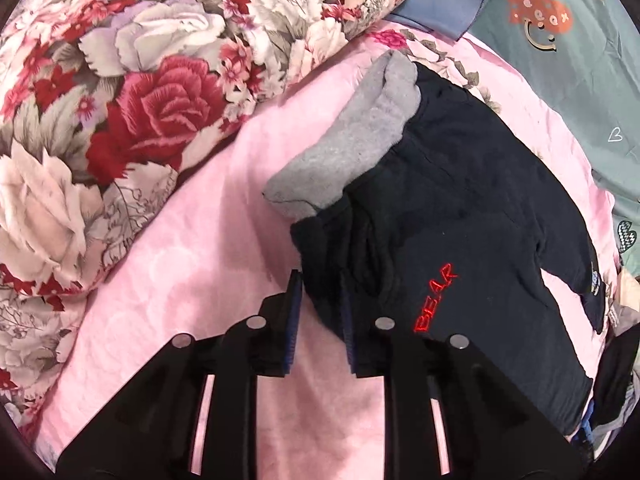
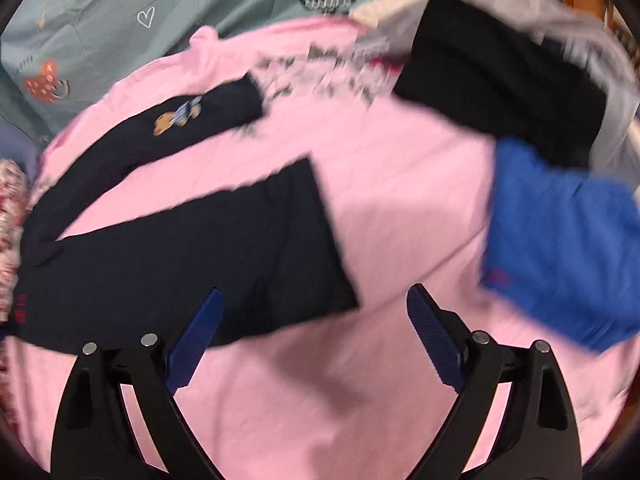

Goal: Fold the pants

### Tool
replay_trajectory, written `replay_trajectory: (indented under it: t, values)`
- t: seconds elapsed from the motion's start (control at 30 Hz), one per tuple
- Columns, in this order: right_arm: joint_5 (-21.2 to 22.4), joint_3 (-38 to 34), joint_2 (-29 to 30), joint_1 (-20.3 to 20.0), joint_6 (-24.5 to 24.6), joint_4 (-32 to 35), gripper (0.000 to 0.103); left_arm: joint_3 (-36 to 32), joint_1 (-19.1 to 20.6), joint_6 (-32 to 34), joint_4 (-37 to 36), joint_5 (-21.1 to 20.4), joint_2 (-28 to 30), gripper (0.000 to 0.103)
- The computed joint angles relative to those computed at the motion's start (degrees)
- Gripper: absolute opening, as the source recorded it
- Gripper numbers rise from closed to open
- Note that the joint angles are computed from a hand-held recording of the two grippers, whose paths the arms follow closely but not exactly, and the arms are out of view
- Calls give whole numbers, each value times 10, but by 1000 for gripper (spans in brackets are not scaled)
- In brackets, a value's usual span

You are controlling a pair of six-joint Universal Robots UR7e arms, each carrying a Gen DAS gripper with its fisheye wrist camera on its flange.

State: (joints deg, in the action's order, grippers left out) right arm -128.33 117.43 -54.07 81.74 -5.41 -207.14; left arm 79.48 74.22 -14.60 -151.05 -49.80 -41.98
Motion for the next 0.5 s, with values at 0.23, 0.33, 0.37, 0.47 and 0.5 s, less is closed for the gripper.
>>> replay_trajectory:
  t: [0.23,0.33,0.37,0.47,0.5]
  values:
    - [65,11,-9,-11,65,50,92,-13,4,-2,19,-38,8,55]
    - [60,-21,9,-8,61,62,88,-48,11,-4,50,-54,27,55]
    - [59,-33,16,-9,59,57,84,-57,13,-1,58,-56,32,55]
    - [38,-64,34,-10,48,41,61,-86,12,32,61,-41,52,55]
    - [30,-70,37,-9,46,39,42,-95,12,38,64,-36,57,47]
